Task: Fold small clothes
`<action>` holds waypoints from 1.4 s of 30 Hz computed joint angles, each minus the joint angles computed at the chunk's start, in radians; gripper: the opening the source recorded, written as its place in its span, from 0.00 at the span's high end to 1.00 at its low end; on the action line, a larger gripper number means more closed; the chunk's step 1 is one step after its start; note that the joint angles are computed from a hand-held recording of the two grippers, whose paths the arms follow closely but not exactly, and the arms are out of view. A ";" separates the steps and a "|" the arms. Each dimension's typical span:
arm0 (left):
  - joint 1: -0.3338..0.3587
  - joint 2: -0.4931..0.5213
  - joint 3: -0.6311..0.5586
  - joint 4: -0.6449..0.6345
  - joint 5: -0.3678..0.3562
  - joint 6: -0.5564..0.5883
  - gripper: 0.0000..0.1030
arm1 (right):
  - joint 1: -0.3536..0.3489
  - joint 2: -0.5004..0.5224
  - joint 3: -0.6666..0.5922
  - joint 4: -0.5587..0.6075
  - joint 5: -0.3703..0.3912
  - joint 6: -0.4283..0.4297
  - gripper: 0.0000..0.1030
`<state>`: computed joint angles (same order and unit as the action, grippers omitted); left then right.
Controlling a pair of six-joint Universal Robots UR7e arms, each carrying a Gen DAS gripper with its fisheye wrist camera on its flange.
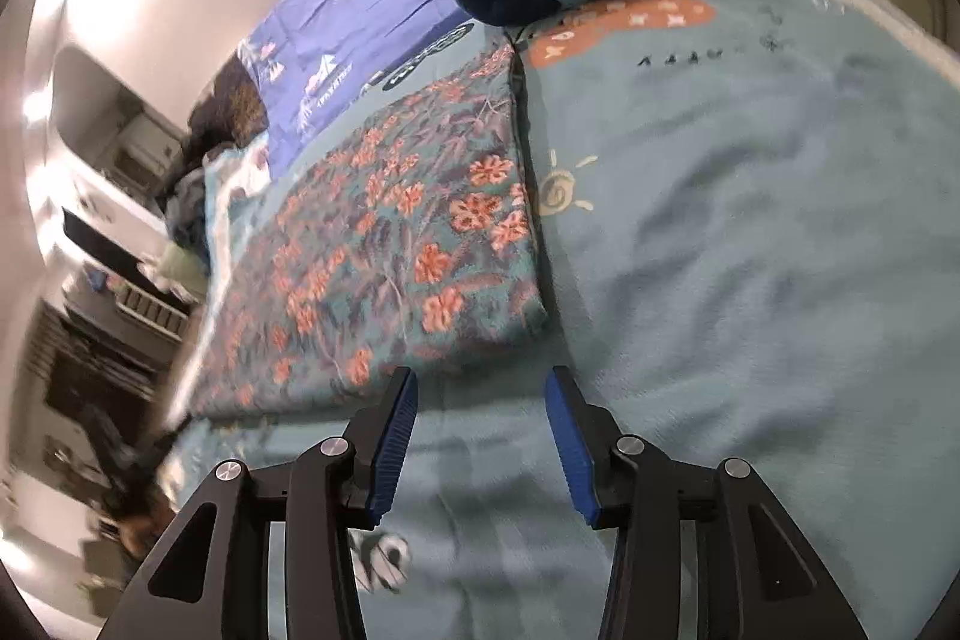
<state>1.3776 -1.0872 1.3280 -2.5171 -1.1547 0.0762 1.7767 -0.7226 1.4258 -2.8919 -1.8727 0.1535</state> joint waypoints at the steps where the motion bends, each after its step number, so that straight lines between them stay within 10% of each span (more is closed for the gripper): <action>1: 0.005 -0.009 0.009 0.002 -0.020 -0.017 0.99 | -0.009 0.007 -0.007 -0.013 0.028 0.024 0.55; 3: 0.006 -0.034 0.042 -0.016 -0.078 -0.021 0.98 | -0.026 0.021 -0.025 -0.034 0.078 0.070 0.55; 7: -0.019 -0.037 0.061 0.006 -0.131 -0.006 0.37 | -0.011 0.053 -0.071 -0.042 0.021 0.064 0.91; 11: -0.047 0.010 0.039 -0.038 -0.005 0.036 0.39 | 0.036 0.057 -0.072 -0.108 -0.078 -0.027 0.92; 17: -0.016 0.005 0.021 -0.037 -0.092 0.040 0.41 | 0.048 0.027 -0.068 0.005 -0.189 -0.088 0.83; 28: -0.007 0.064 -0.075 0.032 -0.140 0.046 0.49 | -0.010 0.007 -0.086 0.099 0.046 -0.300 0.48; 33: -0.026 0.075 -0.095 0.074 -0.090 0.087 0.54 | 0.018 0.050 -0.157 0.268 -0.017 -0.457 0.46; 42: -0.041 0.070 -0.080 0.065 -0.050 0.121 0.54 | 0.036 0.051 -0.144 0.227 -0.102 -0.649 0.47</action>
